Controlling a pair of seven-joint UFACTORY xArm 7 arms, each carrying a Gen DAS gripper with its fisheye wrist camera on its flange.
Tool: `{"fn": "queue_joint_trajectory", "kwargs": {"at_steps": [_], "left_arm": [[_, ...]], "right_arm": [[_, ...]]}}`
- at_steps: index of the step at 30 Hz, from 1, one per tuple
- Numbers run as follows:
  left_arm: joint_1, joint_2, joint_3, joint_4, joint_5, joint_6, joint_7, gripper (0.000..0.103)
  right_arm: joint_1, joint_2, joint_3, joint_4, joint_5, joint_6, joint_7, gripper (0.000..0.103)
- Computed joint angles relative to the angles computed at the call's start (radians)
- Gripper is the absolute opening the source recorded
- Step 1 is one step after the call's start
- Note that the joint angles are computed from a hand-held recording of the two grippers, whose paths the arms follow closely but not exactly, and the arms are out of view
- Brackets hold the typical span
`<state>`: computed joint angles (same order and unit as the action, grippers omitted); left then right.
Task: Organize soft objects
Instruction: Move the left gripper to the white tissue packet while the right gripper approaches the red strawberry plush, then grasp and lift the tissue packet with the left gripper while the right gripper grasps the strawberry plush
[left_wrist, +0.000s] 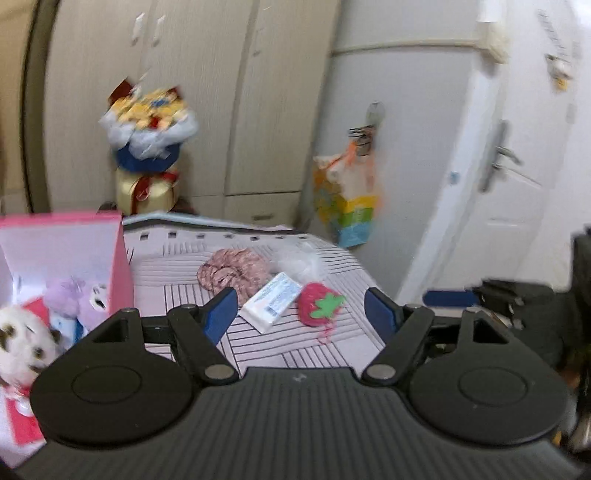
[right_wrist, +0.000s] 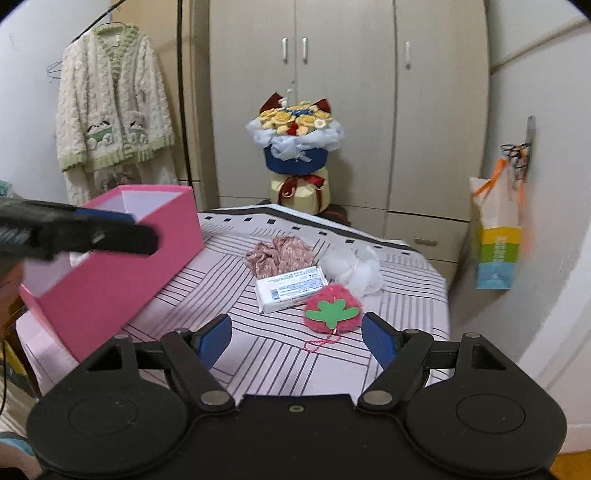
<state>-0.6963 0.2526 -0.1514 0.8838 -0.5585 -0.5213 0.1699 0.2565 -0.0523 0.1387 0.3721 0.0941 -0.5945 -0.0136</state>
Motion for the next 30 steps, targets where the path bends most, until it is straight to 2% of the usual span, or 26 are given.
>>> {"fn": "queue_joint_trajectory", "kwargs": {"at_steps": [1,2,3,6,8,9,13,16,17,18,21,22,23,27,29,30], "left_arm": [[-0.014,0.038,0.012,0.048,-0.046,0.018,0.028,0.075],[0.015,0.080,-0.016,0.089,-0.051,0.007,0.033,0.074],[0.009,0.117,-0.001,0.124,-0.034,0.004,0.011,0.074],[-0.125,0.228,0.146,0.268,-0.159,0.060,0.082,0.072],[-0.274,0.300,0.314,0.384,-0.338,0.170,0.179,0.072],[-0.331,0.335,0.392,0.430,-0.382,0.228,0.190,0.072],[-0.452,0.469,0.592,0.553,-0.380,0.354,0.117,0.069],[-0.400,0.516,0.563,0.622,-0.331,0.388,0.075,0.061],[-0.352,0.517,0.505,0.635,-0.316,0.366,0.084,0.059],[-0.330,0.523,0.476,0.643,-0.302,0.345,0.077,0.059],[-0.329,0.546,0.467,0.644,-0.258,0.285,0.046,0.059],[-0.328,0.556,0.461,0.640,-0.235,0.249,0.043,0.058],[-0.306,0.563,0.427,0.633,-0.194,0.189,0.038,0.059],[-0.289,0.570,0.410,0.621,-0.121,0.155,0.000,0.059],[-0.320,0.585,0.455,0.633,-0.134,0.183,0.002,0.059],[-0.344,0.597,0.490,0.640,-0.143,0.210,-0.005,0.059]], "right_arm": [[-0.018,0.038,-0.008,0.017,-0.045,-0.017,0.015,0.081],[-0.012,0.085,-0.026,0.044,-0.048,-0.029,-0.005,0.081],[-0.019,0.129,-0.023,0.070,-0.039,-0.041,-0.035,0.081],[-0.050,0.224,-0.042,0.140,-0.123,-0.045,-0.025,0.081],[-0.081,0.267,-0.045,0.180,-0.196,-0.046,-0.008,0.081],[-0.095,0.291,-0.046,0.203,-0.233,-0.047,-0.009,0.081],[-0.091,0.364,-0.063,0.286,-0.246,-0.037,-0.090,0.081],[-0.126,0.421,-0.055,0.346,-0.312,-0.039,-0.115,0.081],[-0.143,0.439,-0.047,0.368,-0.341,-0.030,-0.110,0.081],[-0.155,0.458,-0.042,0.388,-0.359,-0.026,-0.107,0.081],[-0.199,0.504,-0.018,0.429,-0.413,-0.022,-0.074,0.081],[-0.214,0.514,-0.008,0.439,-0.432,-0.017,-0.055,0.081],[-0.226,0.522,-0.002,0.447,-0.447,-0.015,-0.040,0.081],[-0.241,0.542,0.001,0.450,-0.465,-0.035,-0.008,0.076],[-0.250,0.545,0.005,0.447,-0.461,-0.039,0.024,0.070],[-0.261,0.544,0.008,0.443,-0.468,-0.041,0.045,0.063]]}}
